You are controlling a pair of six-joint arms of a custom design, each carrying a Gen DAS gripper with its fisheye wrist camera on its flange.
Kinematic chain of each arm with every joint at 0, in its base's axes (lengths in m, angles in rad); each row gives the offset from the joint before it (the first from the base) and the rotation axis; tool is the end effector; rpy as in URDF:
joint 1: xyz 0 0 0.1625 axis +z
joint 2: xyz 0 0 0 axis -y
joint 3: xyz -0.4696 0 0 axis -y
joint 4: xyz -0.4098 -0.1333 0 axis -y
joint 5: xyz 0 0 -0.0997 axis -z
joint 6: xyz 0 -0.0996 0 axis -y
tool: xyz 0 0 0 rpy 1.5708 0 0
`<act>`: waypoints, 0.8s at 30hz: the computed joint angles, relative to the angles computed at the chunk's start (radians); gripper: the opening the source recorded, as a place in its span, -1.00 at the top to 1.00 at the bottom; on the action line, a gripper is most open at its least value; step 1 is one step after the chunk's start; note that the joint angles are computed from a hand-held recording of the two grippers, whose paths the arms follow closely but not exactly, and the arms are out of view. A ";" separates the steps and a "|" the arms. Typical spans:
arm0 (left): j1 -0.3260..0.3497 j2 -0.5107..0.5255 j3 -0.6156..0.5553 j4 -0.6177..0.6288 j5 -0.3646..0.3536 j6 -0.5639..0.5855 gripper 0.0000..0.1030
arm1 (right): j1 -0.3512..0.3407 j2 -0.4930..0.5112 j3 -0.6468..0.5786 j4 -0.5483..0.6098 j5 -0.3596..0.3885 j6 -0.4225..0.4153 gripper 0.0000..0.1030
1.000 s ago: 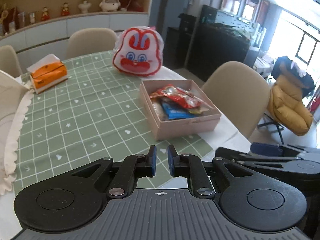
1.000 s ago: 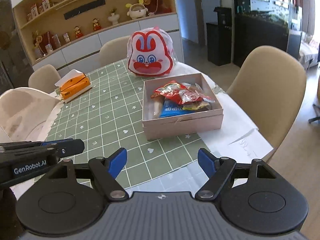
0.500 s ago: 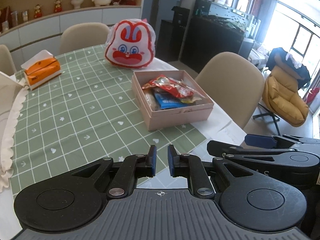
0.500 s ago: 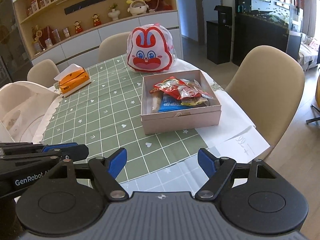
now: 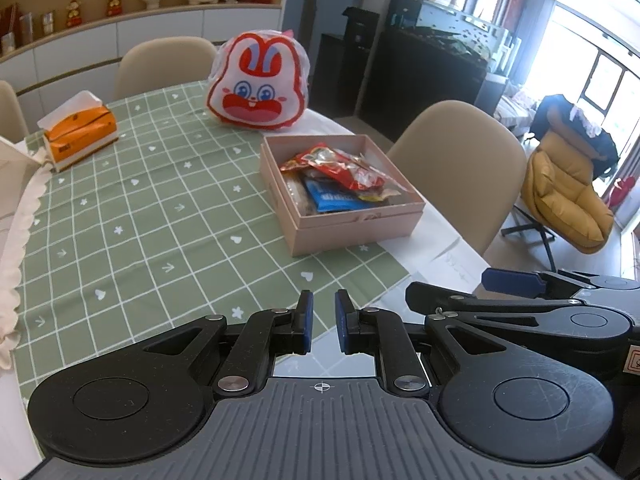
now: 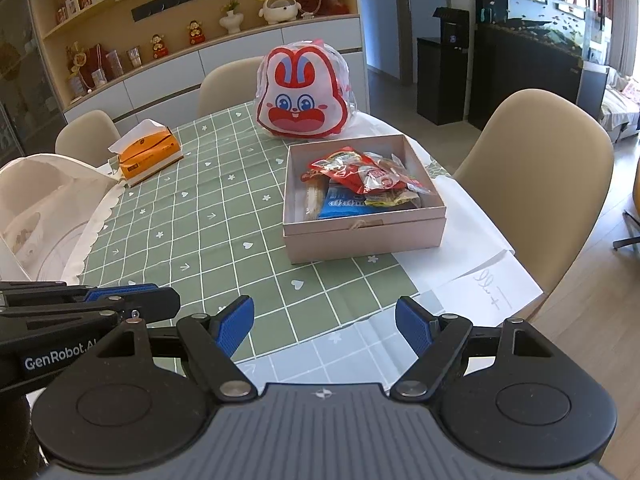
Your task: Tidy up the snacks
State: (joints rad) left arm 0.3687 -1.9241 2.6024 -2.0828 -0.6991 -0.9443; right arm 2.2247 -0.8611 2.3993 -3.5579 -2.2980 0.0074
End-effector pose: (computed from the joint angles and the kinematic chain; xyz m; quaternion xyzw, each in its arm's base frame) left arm -0.1524 -0.2835 0.2662 0.1509 0.8914 -0.3338 0.2670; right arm 0.3218 -0.3096 0.0854 0.2144 -0.8891 0.3093 0.2604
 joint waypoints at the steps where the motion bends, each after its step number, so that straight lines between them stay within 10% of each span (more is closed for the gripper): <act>1: -0.001 -0.001 0.000 0.001 -0.002 -0.001 0.69 | 0.000 -0.001 0.000 0.000 -0.001 -0.001 -0.53; 24: -0.003 0.001 0.002 -0.001 -0.007 -0.003 0.69 | 0.000 -0.004 0.006 -0.007 -0.004 -0.004 -0.53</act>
State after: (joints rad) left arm 0.3657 -1.9235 2.6046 -2.0836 -0.7056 -0.9478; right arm 2.2251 -0.8647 2.4052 -3.5646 -2.3020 0.0034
